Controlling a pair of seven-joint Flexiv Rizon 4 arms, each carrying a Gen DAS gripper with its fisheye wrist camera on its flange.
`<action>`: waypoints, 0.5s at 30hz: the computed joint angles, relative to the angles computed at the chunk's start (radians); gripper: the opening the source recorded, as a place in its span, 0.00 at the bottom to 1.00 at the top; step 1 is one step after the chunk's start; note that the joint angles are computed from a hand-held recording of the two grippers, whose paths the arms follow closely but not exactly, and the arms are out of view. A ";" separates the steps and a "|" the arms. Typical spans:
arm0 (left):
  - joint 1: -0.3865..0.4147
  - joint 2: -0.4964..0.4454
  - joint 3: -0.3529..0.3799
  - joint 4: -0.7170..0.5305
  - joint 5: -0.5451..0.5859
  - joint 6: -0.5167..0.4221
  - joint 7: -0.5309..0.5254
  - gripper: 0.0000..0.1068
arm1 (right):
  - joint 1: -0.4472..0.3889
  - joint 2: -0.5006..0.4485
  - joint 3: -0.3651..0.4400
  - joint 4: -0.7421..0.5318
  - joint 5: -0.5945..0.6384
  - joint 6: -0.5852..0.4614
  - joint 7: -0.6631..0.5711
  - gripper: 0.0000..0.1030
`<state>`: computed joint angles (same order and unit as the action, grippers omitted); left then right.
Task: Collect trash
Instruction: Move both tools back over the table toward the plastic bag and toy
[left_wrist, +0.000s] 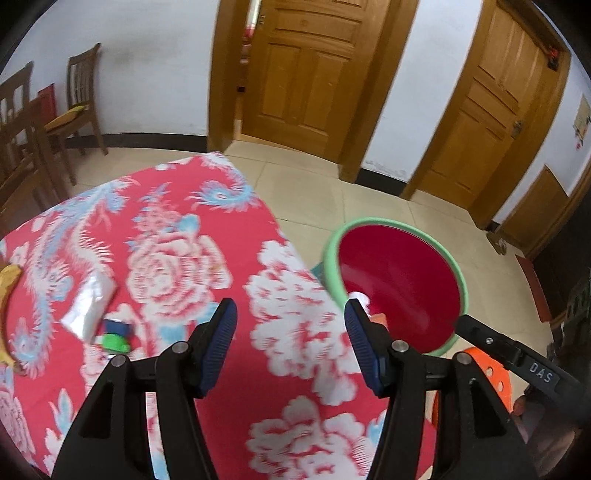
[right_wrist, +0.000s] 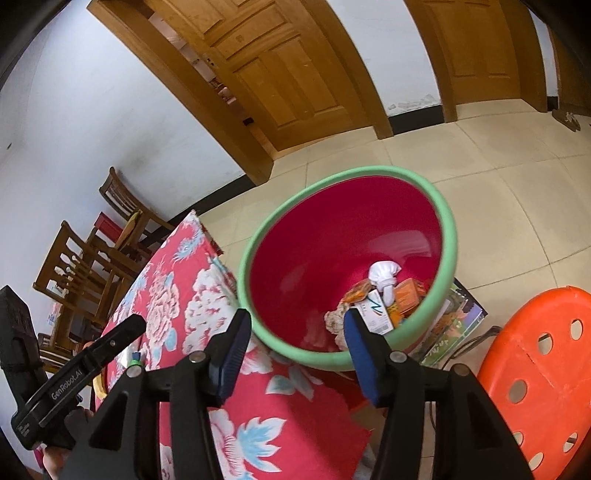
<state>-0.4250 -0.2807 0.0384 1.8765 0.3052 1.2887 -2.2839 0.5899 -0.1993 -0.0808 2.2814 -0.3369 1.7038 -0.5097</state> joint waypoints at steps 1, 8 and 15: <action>0.000 0.011 0.011 0.011 0.007 0.000 -0.010 0.57 | 0.004 0.000 0.000 -0.002 -0.002 -0.001 0.000 0.55; 0.031 0.063 0.037 0.069 0.065 -0.006 -0.071 0.57 | 0.038 -0.003 -0.007 -0.020 -0.029 -0.013 0.010 0.56; 0.083 0.108 0.032 0.116 0.129 -0.010 -0.133 0.57 | -0.008 -0.030 0.082 -0.066 -0.037 -0.053 -0.002 0.57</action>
